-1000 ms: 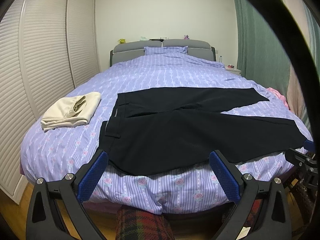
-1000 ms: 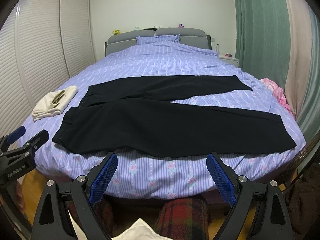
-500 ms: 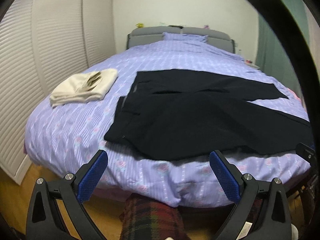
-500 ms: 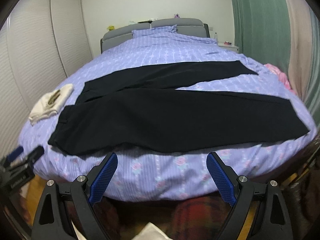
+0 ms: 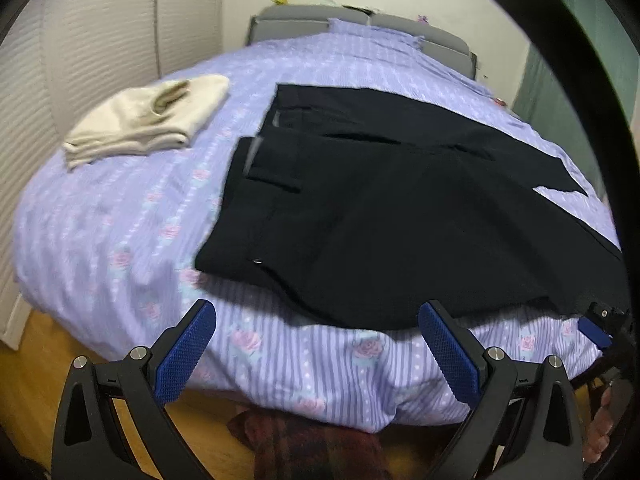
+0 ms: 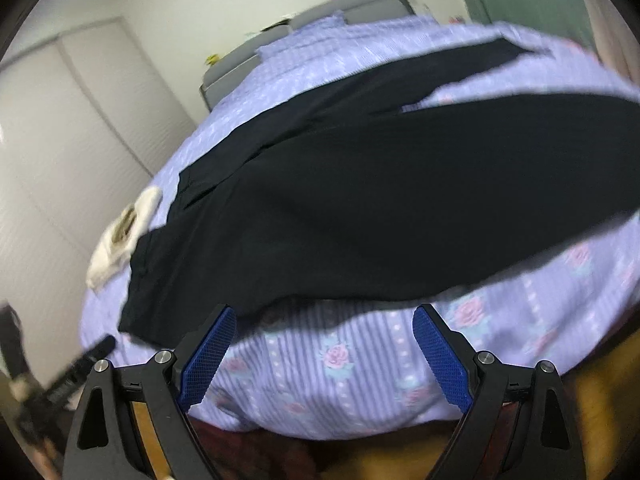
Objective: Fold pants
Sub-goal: 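Grasp the trouser waistband with the left tool while the right tool grasps the other waistband edge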
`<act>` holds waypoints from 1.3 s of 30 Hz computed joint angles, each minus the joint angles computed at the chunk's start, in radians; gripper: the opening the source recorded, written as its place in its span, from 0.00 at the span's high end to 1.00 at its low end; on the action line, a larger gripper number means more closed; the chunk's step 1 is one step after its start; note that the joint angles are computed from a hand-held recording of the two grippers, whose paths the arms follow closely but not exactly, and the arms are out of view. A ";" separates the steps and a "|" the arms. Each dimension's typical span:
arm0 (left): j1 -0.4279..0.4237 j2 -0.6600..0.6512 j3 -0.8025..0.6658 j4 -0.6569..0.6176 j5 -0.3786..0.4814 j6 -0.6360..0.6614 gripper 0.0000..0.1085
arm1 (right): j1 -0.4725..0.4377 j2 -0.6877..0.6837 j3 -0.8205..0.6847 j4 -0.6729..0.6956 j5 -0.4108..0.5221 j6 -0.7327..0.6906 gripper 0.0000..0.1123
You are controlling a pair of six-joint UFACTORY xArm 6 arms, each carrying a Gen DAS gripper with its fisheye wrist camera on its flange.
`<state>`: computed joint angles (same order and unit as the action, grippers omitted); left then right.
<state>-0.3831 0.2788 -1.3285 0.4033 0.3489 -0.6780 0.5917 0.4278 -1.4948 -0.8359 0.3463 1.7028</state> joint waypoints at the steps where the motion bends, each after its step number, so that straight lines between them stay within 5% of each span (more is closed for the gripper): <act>1: 0.002 0.013 -0.007 -0.043 -0.006 0.032 0.05 | -0.006 0.010 -0.004 -0.001 -0.028 0.018 0.19; 9: 0.010 0.133 -0.090 -0.408 -0.048 0.318 0.05 | -0.025 0.121 -0.094 0.153 -0.122 -0.025 0.19; 15: 0.012 0.213 -0.171 -0.495 -0.013 0.399 0.18 | -0.035 0.168 -0.097 0.323 -0.240 -0.048 0.24; 21: 0.010 0.239 -0.198 -0.543 -0.015 0.488 0.34 | -0.060 0.184 -0.118 0.202 -0.227 0.087 0.31; 29: -0.001 0.265 -0.240 -0.424 0.007 0.395 0.39 | -0.072 0.155 -0.117 0.061 -0.074 0.178 0.56; 33: 0.002 0.282 -0.264 -0.367 0.019 0.324 0.63 | -0.050 0.147 -0.151 0.024 0.105 0.147 0.60; 37: 0.012 0.252 -0.231 -0.432 -0.010 0.368 0.83 | -0.038 0.146 -0.185 -0.002 0.181 0.075 0.86; 39: 0.012 0.237 -0.220 -0.499 -0.023 0.413 0.87 | -0.033 0.132 -0.193 -0.048 0.214 0.059 0.87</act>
